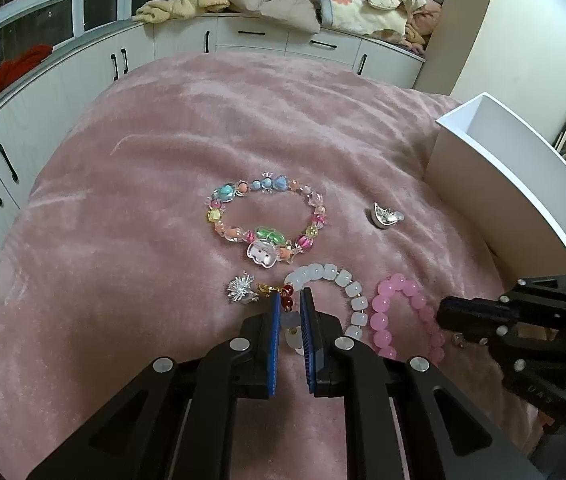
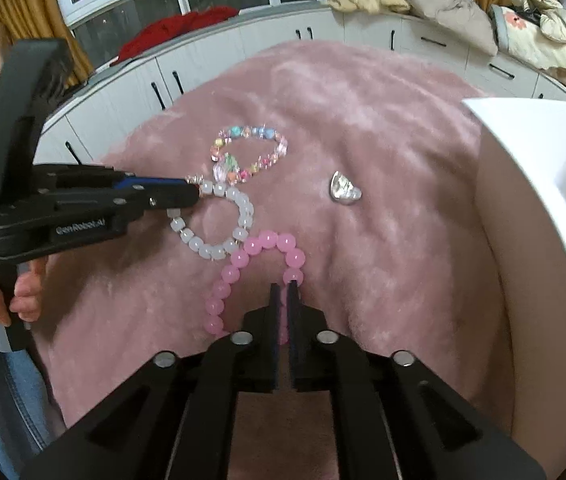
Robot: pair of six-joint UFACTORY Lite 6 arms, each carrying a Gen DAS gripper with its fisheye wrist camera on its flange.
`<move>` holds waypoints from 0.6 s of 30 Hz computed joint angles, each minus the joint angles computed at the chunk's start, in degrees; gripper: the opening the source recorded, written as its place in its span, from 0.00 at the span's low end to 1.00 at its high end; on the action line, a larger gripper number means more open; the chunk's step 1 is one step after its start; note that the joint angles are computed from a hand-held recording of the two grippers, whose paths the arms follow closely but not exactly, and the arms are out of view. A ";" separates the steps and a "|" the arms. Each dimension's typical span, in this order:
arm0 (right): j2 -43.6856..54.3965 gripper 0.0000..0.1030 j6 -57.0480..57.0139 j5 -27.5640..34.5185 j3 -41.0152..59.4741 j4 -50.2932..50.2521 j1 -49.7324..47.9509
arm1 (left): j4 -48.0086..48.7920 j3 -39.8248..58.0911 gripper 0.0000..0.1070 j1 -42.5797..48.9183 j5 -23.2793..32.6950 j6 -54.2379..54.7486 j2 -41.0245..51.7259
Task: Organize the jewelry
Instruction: 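Grasp the white bead bracelet with the left gripper while the right grasps the pink bead bracelet, then lift both bracelets and carry them over the white box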
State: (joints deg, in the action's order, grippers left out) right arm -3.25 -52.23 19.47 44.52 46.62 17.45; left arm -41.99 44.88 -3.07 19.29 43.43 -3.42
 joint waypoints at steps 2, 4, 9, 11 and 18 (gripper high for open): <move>0.29 0.37 2.28 -1.16 -0.37 -2.27 0.80 | 0.15 -0.03 0.14 -0.02 0.11 0.04 0.06; 0.20 0.40 2.40 -1.65 -0.74 -2.62 1.19 | 0.63 0.20 0.14 -0.15 -0.01 -0.42 0.31; 3.46 0.38 7.74 -3.22 -0.44 -8.27 3.07 | -0.76 0.18 0.14 -0.20 -0.33 1.60 1.11; 5.03 0.37 5.49 -4.44 -0.70 -6.43 3.50 | -1.01 0.13 0.14 -0.50 -0.51 2.10 1.33; 3.10 0.12 -6.26 0.20 -1.07 7.21 -0.32 | -4.39 -0.91 0.14 -0.08 -0.63 5.87 -0.37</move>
